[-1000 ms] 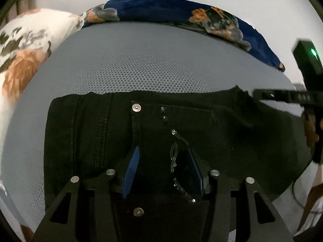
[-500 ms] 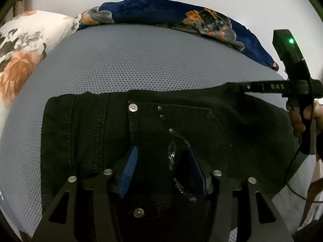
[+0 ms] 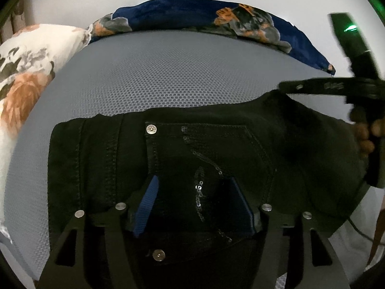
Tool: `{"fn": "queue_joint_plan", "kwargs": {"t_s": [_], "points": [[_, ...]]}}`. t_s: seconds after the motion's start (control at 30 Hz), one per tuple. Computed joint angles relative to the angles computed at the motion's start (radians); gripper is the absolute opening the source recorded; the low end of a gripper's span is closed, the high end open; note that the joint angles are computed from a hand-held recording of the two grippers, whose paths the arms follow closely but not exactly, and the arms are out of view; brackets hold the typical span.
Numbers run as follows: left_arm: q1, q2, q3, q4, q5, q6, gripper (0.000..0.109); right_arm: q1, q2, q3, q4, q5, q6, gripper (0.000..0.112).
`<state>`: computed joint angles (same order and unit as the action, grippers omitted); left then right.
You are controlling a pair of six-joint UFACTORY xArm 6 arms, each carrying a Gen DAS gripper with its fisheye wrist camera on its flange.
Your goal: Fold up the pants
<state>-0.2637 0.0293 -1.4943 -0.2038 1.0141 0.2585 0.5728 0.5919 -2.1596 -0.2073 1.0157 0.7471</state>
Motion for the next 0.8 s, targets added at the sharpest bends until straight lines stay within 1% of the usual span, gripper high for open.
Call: {"fn": "queue_joint_plan", "kwargs": {"t_s": [0.1,0.17,0.23,0.33,0.37,0.43,0.47,0.53,0.63,0.8], "points": [[-0.001,0.006,-0.013,0.002,0.013,-0.007,0.063,0.013,-0.114,0.147,-0.049,-0.04,0.073,0.015],[-0.003,0.008,-0.018,0.005,0.017,-0.015,0.063,0.019,-0.178,0.232,-0.067,-0.032,0.124,0.015],[-0.005,0.007,-0.018,0.012,0.015,-0.018,0.063,0.022,-0.235,0.325,-0.078,-0.045,0.174,0.015],[-0.01,0.002,-0.01,0.026,0.005,-0.021,0.063,0.019,-0.29,0.431,-0.09,-0.052,0.24,0.015],[-0.011,-0.001,-0.004,0.03,0.0,-0.021,0.063,0.018,-0.302,0.457,-0.102,-0.043,0.272,0.015],[-0.013,-0.005,0.003,0.037,-0.007,-0.017,0.063,0.018,-0.307,0.473,-0.157,0.013,0.339,0.015],[-0.013,-0.006,0.005,0.039,-0.008,-0.016,0.063,0.015,-0.316,0.489,-0.17,0.024,0.356,0.012],[-0.013,-0.005,0.003,0.04,-0.008,-0.015,0.063,-0.002,-0.367,0.568,-0.189,-0.018,0.417,0.008],[-0.013,-0.003,0.002,0.038,-0.009,-0.016,0.064,-0.011,-0.409,0.609,-0.23,0.03,0.464,0.012],[-0.017,-0.01,0.017,0.043,-0.027,-0.013,0.065,-0.032,-0.499,0.722,-0.242,0.014,0.495,0.01]]}}
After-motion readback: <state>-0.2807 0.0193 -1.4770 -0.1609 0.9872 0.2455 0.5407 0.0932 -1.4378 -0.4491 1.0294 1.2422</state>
